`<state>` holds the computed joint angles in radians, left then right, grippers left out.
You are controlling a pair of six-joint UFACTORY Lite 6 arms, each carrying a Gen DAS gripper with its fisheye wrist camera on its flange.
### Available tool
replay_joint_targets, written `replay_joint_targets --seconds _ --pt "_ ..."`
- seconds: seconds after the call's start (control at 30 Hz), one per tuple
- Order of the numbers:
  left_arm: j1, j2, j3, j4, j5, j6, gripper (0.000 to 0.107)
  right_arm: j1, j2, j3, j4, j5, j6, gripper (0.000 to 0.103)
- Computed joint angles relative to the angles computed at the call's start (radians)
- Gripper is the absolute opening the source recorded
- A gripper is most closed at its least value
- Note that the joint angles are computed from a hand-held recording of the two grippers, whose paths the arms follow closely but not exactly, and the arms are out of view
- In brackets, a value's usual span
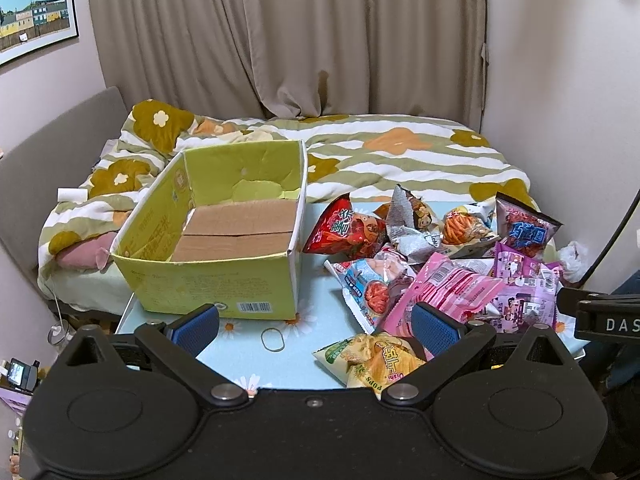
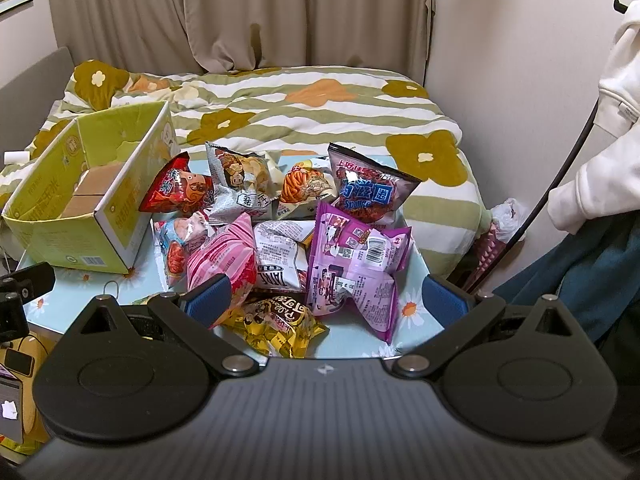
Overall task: Organize snacks
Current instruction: 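Grasp the yellow corn puff bag with the left tool while the right tool grasps the pink wafer bag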
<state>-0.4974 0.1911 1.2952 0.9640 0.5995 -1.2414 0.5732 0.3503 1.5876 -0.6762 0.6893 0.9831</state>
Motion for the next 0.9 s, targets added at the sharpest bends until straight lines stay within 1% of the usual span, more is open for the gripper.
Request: replay_joint_targets --seconds 0.13,0.3,0.47,0.63,0.77,0.9 --pt "0.002 -0.006 -0.009 -0.008 -0.018 0.021 0.103 -0.002 -0.008 -0.011 -0.001 -0.008 -0.001 0.103" --pt "0.042 0.022 0.011 -0.121 -0.053 0.142 0.103 0.000 -0.004 -0.007 0.000 -0.014 0.007 0.103" --pt "0.135 0.094 0.040 -0.418 -0.147 0.412 0.103 -0.003 0.055 0.046 -0.001 -0.043 -0.009 0.103" --pt "0.207 0.234 0.104 -0.710 -0.225 0.651 0.103 -0.017 0.161 0.147 0.052 -0.085 -0.063 0.103" --pt "0.237 0.366 0.193 -0.888 -0.237 0.780 0.103 -0.038 0.245 0.212 0.128 -0.147 -0.139 0.103" --pt "0.270 0.469 0.266 -1.114 -0.245 0.965 0.103 -0.069 0.345 0.303 0.289 -0.187 -0.254 0.103"
